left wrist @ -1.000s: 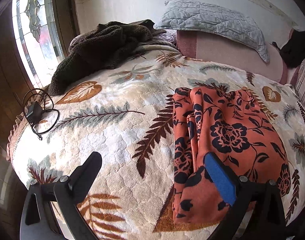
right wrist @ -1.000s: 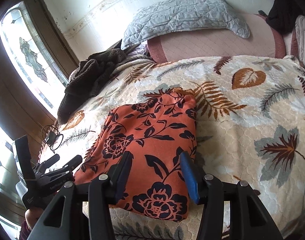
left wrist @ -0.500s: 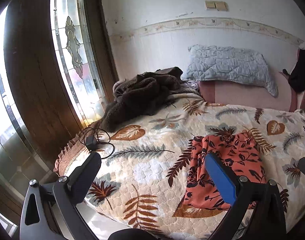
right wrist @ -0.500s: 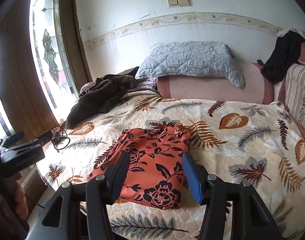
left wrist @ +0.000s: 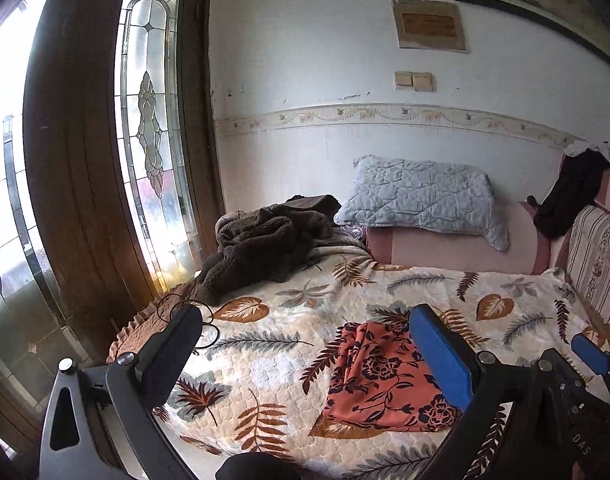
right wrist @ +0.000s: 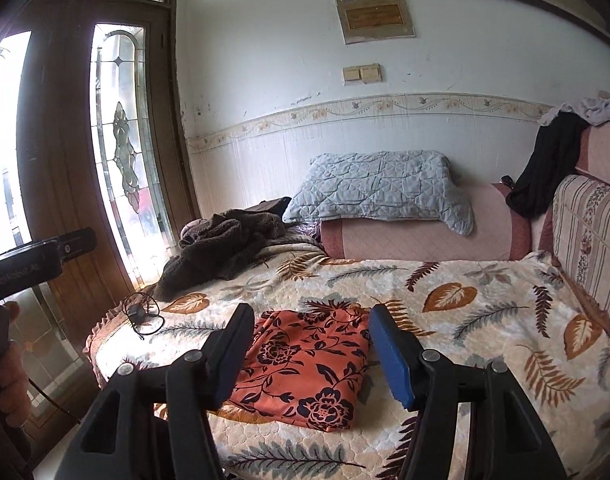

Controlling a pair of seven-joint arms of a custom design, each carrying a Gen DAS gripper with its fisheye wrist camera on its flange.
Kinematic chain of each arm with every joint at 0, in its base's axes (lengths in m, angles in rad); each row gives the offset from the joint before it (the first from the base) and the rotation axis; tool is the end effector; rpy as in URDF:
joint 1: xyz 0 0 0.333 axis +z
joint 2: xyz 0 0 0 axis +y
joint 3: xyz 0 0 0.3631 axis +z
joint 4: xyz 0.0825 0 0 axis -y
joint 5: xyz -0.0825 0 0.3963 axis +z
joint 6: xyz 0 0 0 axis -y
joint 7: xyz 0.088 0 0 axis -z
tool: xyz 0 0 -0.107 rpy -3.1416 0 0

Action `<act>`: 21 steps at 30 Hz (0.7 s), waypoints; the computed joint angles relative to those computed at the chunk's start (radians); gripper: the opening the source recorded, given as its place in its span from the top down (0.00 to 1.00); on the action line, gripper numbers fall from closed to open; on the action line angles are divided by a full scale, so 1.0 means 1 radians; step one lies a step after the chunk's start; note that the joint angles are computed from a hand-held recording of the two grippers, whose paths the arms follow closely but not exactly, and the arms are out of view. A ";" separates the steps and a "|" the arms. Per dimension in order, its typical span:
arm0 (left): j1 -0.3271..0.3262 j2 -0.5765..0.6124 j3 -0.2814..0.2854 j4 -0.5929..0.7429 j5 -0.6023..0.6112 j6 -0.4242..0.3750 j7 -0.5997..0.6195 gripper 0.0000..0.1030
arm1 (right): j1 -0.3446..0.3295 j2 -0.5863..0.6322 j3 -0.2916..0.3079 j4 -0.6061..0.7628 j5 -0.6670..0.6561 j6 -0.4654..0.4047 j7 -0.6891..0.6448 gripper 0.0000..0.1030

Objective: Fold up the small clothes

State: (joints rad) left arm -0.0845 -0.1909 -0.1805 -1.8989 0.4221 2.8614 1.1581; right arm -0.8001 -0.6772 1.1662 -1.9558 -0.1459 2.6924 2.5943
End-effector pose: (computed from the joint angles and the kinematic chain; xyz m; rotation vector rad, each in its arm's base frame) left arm 0.5217 -0.1783 0.7623 -1.3369 1.6410 -1.0260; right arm 0.4204 0.3849 0.6932 -1.2413 1.6725 -0.9549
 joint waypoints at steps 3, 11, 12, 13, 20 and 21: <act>-0.001 -0.025 -0.004 -0.011 0.001 0.002 -0.004 0.00 | 0.015 -0.021 -0.019 0.000 0.006 -0.013 0.018 0.38; 0.032 -0.066 -0.034 -0.026 0.083 0.018 -0.073 0.00 | 0.030 -0.054 -0.043 0.017 0.004 -0.074 0.043 0.38; 0.029 -0.067 -0.032 -0.026 0.080 0.017 -0.072 0.00 | 0.033 -0.052 -0.045 0.017 0.004 -0.075 0.043 0.38; 0.029 -0.069 -0.033 -0.026 0.081 0.017 -0.075 0.00 | 0.035 -0.051 -0.045 0.018 0.002 -0.074 0.043 0.38; 0.036 -0.076 -0.038 -0.028 0.095 0.014 -0.093 0.00 | 0.026 -0.056 -0.031 0.039 -0.010 -0.101 0.021 0.38; 0.038 -0.077 -0.038 -0.028 0.099 0.015 -0.097 0.00 | 0.024 -0.057 -0.029 0.041 -0.008 -0.103 0.019 0.38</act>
